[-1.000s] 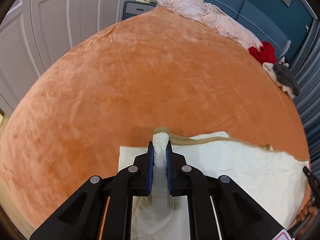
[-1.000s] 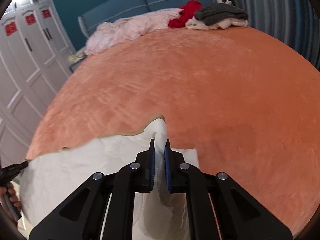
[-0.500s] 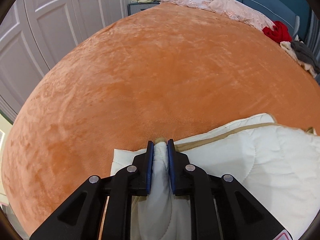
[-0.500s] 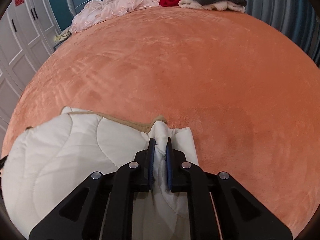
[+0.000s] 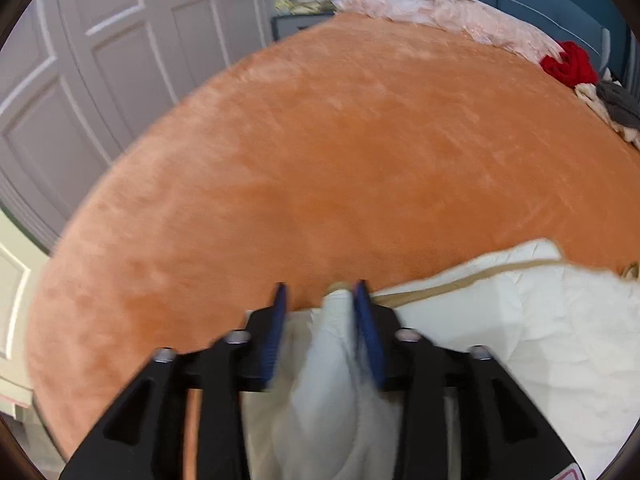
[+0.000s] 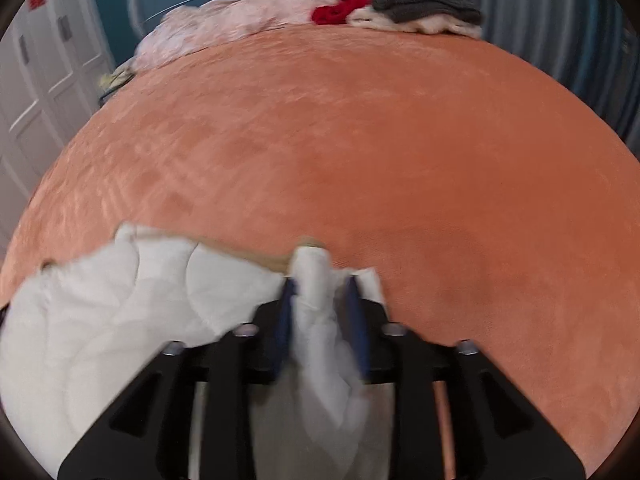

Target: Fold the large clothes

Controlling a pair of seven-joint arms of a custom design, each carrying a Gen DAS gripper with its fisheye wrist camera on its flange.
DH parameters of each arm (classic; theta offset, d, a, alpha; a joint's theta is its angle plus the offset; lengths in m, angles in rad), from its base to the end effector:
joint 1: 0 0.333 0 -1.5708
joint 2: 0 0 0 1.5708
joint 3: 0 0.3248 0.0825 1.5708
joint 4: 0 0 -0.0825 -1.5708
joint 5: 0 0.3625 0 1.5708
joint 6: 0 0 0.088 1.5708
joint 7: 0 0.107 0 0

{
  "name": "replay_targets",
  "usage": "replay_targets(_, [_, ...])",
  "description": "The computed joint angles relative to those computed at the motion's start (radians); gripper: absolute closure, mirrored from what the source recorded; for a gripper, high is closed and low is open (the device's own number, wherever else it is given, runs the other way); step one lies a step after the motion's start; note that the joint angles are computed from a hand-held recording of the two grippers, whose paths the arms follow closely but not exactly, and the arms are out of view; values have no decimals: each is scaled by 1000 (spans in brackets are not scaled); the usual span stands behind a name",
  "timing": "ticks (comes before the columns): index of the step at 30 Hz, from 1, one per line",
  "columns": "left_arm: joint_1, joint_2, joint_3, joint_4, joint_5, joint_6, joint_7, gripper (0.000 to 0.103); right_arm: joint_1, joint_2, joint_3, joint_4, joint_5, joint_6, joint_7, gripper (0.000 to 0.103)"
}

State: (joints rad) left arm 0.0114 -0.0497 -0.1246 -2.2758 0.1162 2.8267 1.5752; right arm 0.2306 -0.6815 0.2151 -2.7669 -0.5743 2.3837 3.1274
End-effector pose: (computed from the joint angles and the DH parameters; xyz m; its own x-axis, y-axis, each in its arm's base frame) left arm 0.5327 -0.0672 0.4669 -0.1858 -0.9774 -0.1005 -0.8024 0.2099 -0.5586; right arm 0.3030 0.1393 0.4514 -0.6608 -0.7410 -0.1193 -0.5592 0.5921 -0.5802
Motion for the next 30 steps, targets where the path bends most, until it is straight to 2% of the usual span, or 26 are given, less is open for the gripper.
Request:
replay_targets(2, [-5, -61, 14, -13, -90, 4, 65, 46, 3, -99, 38, -2, -7, -64, 57, 59])
replay_targets(4, [-21, -131, 33, -9, -202, -23, 133, 44, 17, -143, 64, 24, 2, -114, 56, 57])
replay_targets(7, [-96, -204, 61, -3, -402, -72, 278, 44, 53, -114, 70, 79, -21, -46, 29, 59])
replay_targets(9, [-150, -234, 58, 1, -501, -139, 355, 44, 77, -26, 69, 136, -30, 29, -21, 80])
replay_targets(10, [-163, -235, 53, 6, -532, -164, 377, 44, 90, 28, 65, 167, -30, 73, -49, 87])
replay_targets(11, [-185, -240, 42, 2, -567, -204, 397, 47, 101, 87, 61, 200, -25, 113, -77, 98])
replay_targets(12, [-194, -240, 22, -7, -575, -222, 401, 49, 105, 123, 62, 220, -23, 138, -91, 98])
replay_targets(13, [-195, -239, 2, -17, -569, -225, 395, 56, 102, 163, 71, 244, -31, 157, -97, 98])
replay_targets(16, [-194, -210, -63, -40, -508, -224, 322, 66, 99, 261, 79, 298, -47, 183, -101, 98])
replay_targets(21, [-192, -142, -100, -59, -405, -193, 216, 76, 123, 350, 49, 312, -28, 203, -115, 98])
replay_targets(26, [-194, -102, -109, -99, -315, -109, 152, 77, 125, 387, 36, 276, -41, 251, -66, 102])
replay_targets(30, [-183, -80, -132, -125, -183, -33, 56, 77, 120, 414, 27, 272, -70, 274, -39, 102])
